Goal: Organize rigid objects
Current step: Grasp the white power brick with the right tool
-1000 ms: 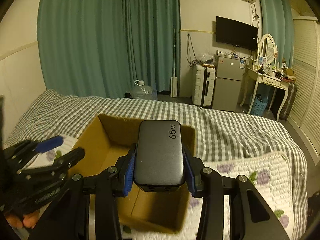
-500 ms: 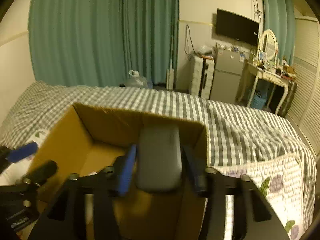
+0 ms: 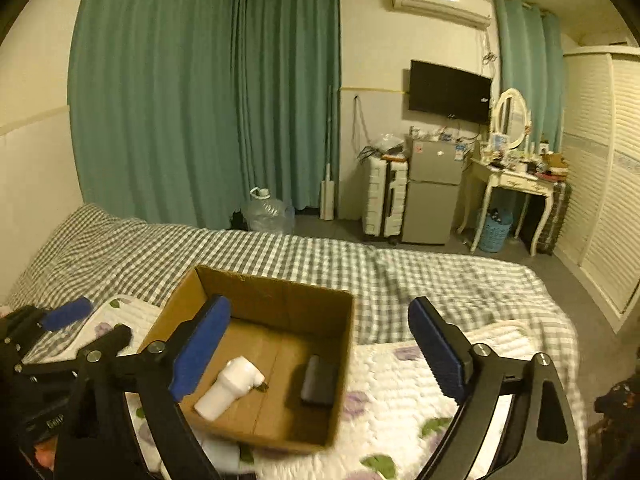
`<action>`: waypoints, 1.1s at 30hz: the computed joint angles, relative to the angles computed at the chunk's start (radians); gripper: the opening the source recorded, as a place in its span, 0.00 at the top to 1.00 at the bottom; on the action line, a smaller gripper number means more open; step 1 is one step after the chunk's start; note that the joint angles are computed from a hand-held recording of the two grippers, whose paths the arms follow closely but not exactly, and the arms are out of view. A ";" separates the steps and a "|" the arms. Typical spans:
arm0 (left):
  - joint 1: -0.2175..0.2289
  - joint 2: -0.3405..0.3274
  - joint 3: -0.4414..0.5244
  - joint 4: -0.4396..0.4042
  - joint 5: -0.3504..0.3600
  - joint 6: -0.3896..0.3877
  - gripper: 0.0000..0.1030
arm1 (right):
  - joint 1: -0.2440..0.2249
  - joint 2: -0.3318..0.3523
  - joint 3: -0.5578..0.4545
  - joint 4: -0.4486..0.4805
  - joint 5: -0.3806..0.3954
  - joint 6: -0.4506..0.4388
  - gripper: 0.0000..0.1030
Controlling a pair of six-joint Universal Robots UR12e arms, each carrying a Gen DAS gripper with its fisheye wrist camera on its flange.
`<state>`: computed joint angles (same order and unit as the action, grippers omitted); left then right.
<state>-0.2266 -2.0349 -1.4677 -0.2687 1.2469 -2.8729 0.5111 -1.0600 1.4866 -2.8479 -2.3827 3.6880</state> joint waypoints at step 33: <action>0.048 0.072 -0.290 -0.095 0.022 0.129 0.34 | 0.075 0.036 0.124 0.300 0.368 0.222 0.00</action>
